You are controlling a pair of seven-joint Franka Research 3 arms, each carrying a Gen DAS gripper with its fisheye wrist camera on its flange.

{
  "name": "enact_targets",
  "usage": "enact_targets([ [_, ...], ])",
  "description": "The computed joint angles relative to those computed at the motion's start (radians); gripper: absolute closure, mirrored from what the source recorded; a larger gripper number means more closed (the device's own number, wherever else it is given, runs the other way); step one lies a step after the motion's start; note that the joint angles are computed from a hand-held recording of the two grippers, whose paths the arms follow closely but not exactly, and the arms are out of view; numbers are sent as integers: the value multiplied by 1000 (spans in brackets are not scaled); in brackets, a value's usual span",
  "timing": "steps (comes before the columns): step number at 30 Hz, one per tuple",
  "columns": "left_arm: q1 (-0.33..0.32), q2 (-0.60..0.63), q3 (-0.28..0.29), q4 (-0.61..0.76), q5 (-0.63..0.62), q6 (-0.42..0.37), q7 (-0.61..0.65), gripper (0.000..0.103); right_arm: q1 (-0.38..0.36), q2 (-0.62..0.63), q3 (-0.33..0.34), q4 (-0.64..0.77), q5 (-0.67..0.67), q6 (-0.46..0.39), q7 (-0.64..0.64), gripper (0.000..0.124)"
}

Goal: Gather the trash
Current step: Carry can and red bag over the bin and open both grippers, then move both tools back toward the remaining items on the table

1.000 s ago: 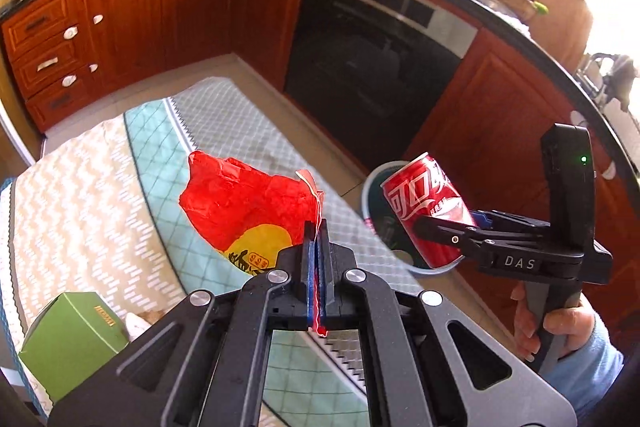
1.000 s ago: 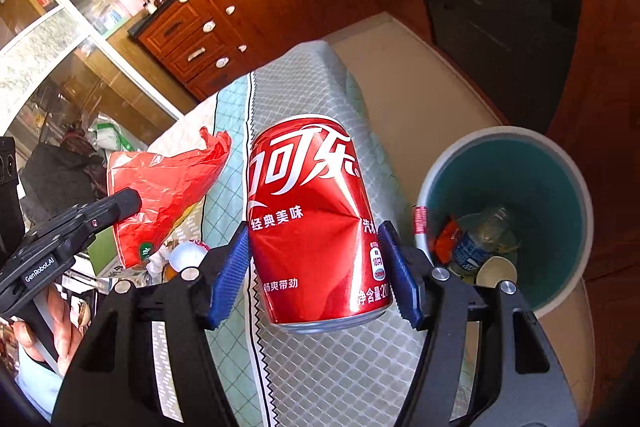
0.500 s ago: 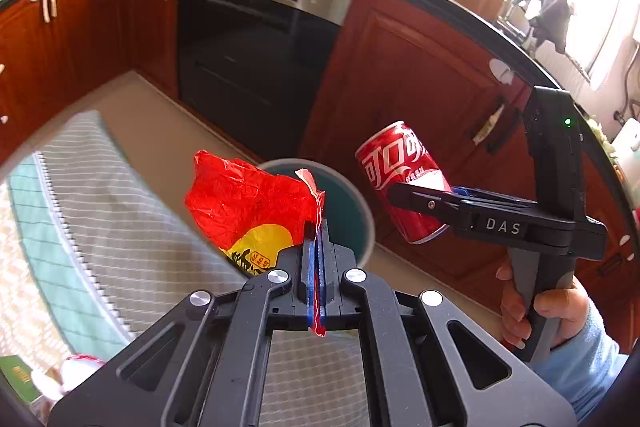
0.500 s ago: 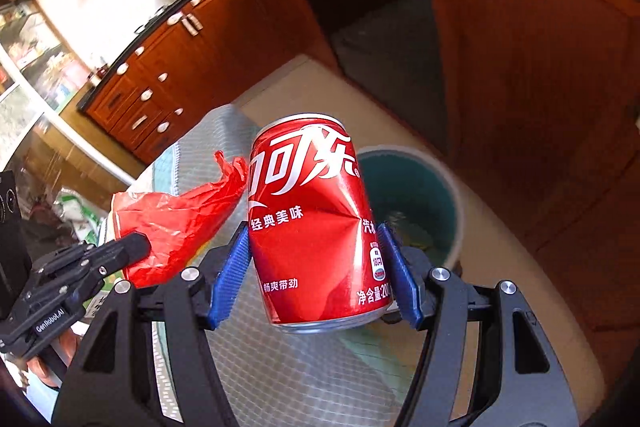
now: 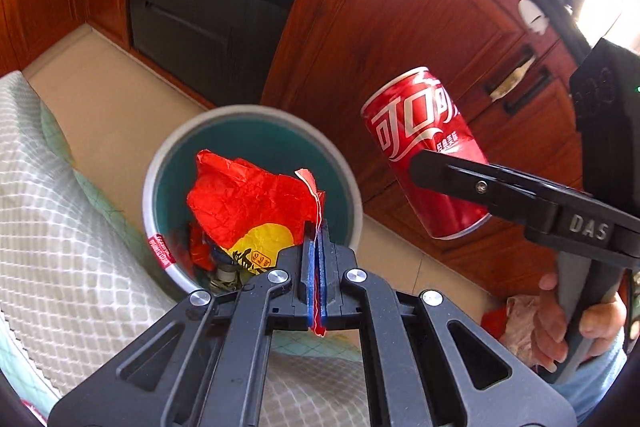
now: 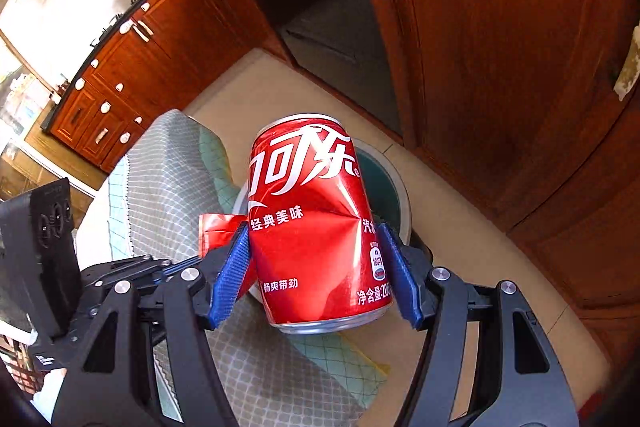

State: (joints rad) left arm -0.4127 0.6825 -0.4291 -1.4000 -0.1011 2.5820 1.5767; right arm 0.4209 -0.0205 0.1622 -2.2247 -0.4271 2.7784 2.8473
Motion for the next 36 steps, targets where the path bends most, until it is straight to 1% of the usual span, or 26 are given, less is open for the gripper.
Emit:
enact_targets([
  [1,-11,12,10,18,11,-12,-8,99,-1,11,-2,7,11,1,-12,63],
  [3,-23,22,32,33,32,-45,-31,91,2,31,-7,19,33,5,-30,63],
  [4,-32,28,43,47,45,-57,-44,71,5,42,-10,31,40,2,-36,63],
  [5,-55,30,69,53,72,-55,-75,43,9,51,-15,38,44,2,-44,63],
  [6,-74,18,93,36,103,-28,-109,38,14,55,-19,41,45,1,-49,63],
  [7,-81,5,104,8,127,11,-128,37,17,63,-23,48,51,1,-59,63],
  [8,-76,-3,100,-7,138,25,-132,36,21,72,-26,55,59,1,-71,63],
  [10,-54,-9,83,-20,139,19,-129,35,30,88,-34,69,70,-2,-85,63],
  [12,-49,-20,86,-35,151,22,-145,32,41,104,-39,84,80,-10,-93,63],
  [14,-28,-52,78,-84,147,41,-153,27,50,122,-47,100,96,-10,-108,62],
  [17,-10,-71,71,-112,143,59,-160,21,65,153,-54,134,129,-24,-148,62],
  [18,-5,-81,74,-127,146,68,-165,19,68,163,-55,146,150,-36,-164,58],
  [19,-5,-90,77,-140,151,78,-174,15,73,168,-58,152,164,-40,-168,46],
  [20,1,-95,76,-151,153,91,-175,10,81,170,-66,152,159,-30,-153,44],
  [22,19,-127,71,-209,152,134,-176,7,94,172,-77,152,149,-20,-135,44],
  [26,45,-156,55,-253,142,156,-175,6,112,180,-82,177,137,-48,-130,44],
  [29,50,-192,60,-299,148,171,-188,6,127,178,-89,186,106,-61,-103,38],
  [31,58,-223,59,-335,148,176,-192,6,134,179,-88,193,88,-66,-86,37],
  [36,67,-326,69,-458,152,216,-226,6,146,186,-72,223,94,-82,-98,37],
])
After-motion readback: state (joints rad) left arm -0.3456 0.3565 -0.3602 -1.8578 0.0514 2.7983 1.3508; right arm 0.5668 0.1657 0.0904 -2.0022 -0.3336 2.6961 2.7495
